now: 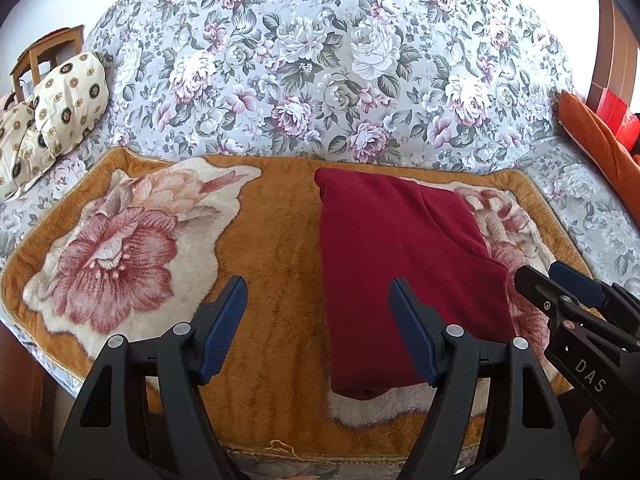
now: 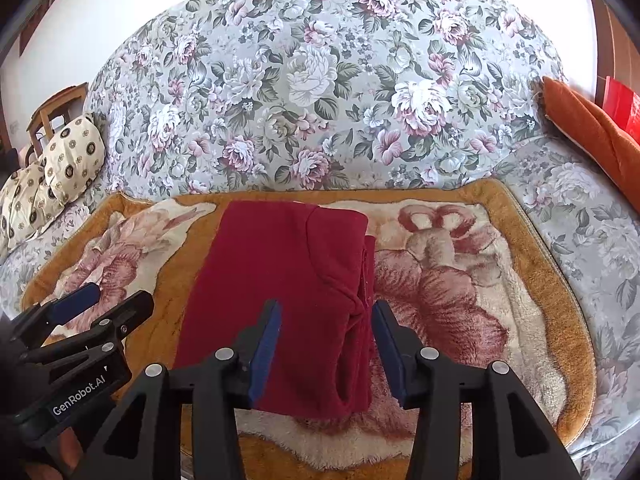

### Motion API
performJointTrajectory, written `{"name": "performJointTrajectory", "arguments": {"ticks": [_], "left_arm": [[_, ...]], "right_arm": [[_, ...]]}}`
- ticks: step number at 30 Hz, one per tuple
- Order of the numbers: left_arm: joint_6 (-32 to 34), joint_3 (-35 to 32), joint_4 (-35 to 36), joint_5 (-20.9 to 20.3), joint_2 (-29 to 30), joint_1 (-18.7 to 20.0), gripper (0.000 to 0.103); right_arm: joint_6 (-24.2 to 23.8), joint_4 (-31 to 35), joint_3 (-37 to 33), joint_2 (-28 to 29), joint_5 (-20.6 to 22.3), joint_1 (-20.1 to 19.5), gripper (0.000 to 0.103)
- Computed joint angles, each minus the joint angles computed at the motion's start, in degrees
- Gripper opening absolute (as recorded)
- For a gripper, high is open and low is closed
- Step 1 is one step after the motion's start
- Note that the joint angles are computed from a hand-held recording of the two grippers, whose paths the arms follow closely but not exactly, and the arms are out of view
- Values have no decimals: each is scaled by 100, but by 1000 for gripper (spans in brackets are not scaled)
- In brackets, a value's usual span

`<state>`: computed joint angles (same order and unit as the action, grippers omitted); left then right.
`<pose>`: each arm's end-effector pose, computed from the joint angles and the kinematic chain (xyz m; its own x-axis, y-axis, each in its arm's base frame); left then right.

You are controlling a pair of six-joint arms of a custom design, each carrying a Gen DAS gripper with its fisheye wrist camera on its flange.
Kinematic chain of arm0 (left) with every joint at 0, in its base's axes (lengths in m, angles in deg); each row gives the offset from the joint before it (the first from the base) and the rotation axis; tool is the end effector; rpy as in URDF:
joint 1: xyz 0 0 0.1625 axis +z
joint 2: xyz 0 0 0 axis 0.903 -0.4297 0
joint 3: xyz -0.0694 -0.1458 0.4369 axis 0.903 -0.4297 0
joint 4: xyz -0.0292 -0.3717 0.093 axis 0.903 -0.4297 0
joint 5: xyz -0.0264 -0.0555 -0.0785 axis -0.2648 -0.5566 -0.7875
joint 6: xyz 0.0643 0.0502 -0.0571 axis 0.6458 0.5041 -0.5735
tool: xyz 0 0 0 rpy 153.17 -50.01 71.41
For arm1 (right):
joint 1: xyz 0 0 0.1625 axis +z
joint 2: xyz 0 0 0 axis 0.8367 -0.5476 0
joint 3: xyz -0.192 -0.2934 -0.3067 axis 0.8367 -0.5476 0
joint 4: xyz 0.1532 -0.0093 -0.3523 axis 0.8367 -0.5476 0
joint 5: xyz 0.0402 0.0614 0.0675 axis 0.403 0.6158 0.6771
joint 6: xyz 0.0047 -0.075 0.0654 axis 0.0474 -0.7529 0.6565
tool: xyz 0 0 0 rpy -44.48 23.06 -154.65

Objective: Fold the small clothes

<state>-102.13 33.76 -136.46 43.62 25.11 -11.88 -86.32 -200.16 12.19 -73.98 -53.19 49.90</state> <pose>-0.2461 -0.6916 0.2450 -0.7065 -0.2625 -0.6572 0.3571 0.6695 -0.6513 0.3151 -0.7404 0.1754 -0.7152 -0.3475 0.6064 -0.6482 0.6544 -0.3894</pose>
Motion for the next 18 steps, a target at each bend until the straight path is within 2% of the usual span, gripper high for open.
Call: {"name": "performJointTrajectory", "arguments": {"ticks": [8, 18], "left_arm": [[24, -5, -19, -5, 5, 9, 74], [46, -16, -18, -60, -12, 34, 73]], "right_arm": [[28, 47, -33, 34, -3, -2, 51], [111, 117, -46, 36, 25, -25, 52]]}}
